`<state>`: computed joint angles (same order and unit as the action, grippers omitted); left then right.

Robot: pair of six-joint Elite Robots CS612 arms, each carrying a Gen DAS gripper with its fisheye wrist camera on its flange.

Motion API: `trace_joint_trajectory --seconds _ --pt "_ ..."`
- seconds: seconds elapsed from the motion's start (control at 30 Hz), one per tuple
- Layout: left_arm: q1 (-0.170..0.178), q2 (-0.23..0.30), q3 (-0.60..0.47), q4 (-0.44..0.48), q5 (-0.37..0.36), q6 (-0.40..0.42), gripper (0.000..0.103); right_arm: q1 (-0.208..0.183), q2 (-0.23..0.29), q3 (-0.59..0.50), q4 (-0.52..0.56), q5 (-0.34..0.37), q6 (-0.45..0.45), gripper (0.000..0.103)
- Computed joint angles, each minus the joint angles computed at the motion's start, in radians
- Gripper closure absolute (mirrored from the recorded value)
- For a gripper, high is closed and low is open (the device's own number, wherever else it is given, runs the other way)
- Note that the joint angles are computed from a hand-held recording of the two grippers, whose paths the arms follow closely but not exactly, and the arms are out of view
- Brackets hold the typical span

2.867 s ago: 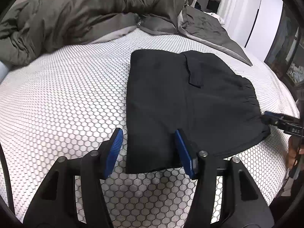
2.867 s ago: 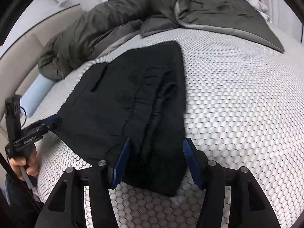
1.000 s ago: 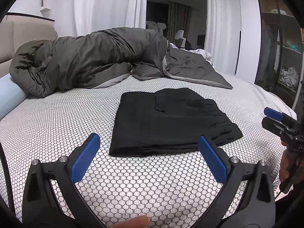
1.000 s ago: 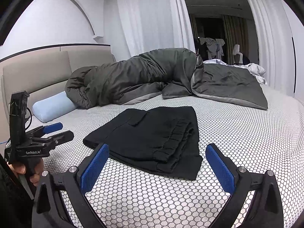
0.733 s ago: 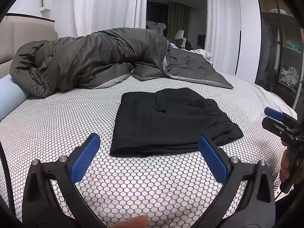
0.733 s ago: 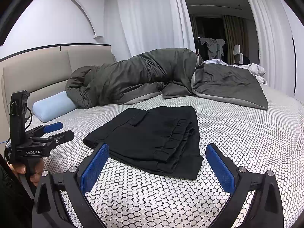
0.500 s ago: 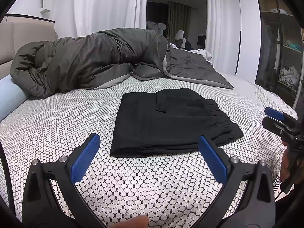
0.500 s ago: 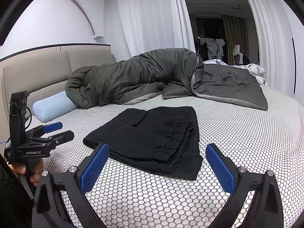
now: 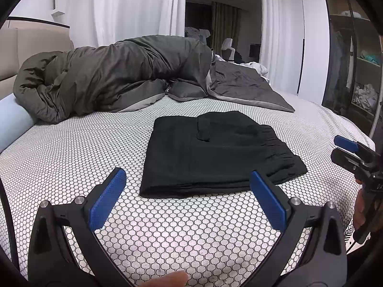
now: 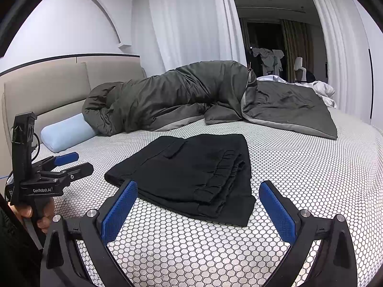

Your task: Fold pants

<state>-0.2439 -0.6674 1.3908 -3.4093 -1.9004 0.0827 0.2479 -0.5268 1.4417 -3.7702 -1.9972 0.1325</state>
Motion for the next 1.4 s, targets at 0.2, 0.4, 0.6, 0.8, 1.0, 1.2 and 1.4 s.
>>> trace_joint_trajectory --seconds 0.2,0.4,0.6,0.8,1.0,1.2,1.4 --pt "-0.003 0.000 0.001 -0.003 0.007 -0.003 0.001 0.001 -0.001 -0.001 0.002 -0.004 -0.004 0.000" --pt "-0.004 0.000 0.003 -0.005 0.009 -0.004 0.001 -0.001 -0.005 0.005 0.004 0.001 -0.004 0.000" --pt "-0.004 0.000 0.002 -0.003 0.008 -0.003 0.001 -0.003 -0.007 0.007 0.012 0.002 -0.009 0.000" --pt "-0.005 -0.001 0.005 -0.006 0.012 -0.003 0.001 -0.003 -0.006 0.005 0.013 0.002 -0.012 0.000" --pt "-0.005 0.000 0.002 -0.003 0.012 0.004 0.001 -0.002 -0.006 0.005 0.012 0.001 -0.017 0.000" --pt "-0.004 0.001 0.001 -0.002 0.012 0.002 0.001 -0.002 -0.004 0.001 0.013 -0.001 -0.017 0.000" --pt "-0.005 0.000 0.005 -0.007 0.014 0.001 0.001 -0.002 -0.003 0.002 0.009 -0.002 -0.019 0.000"
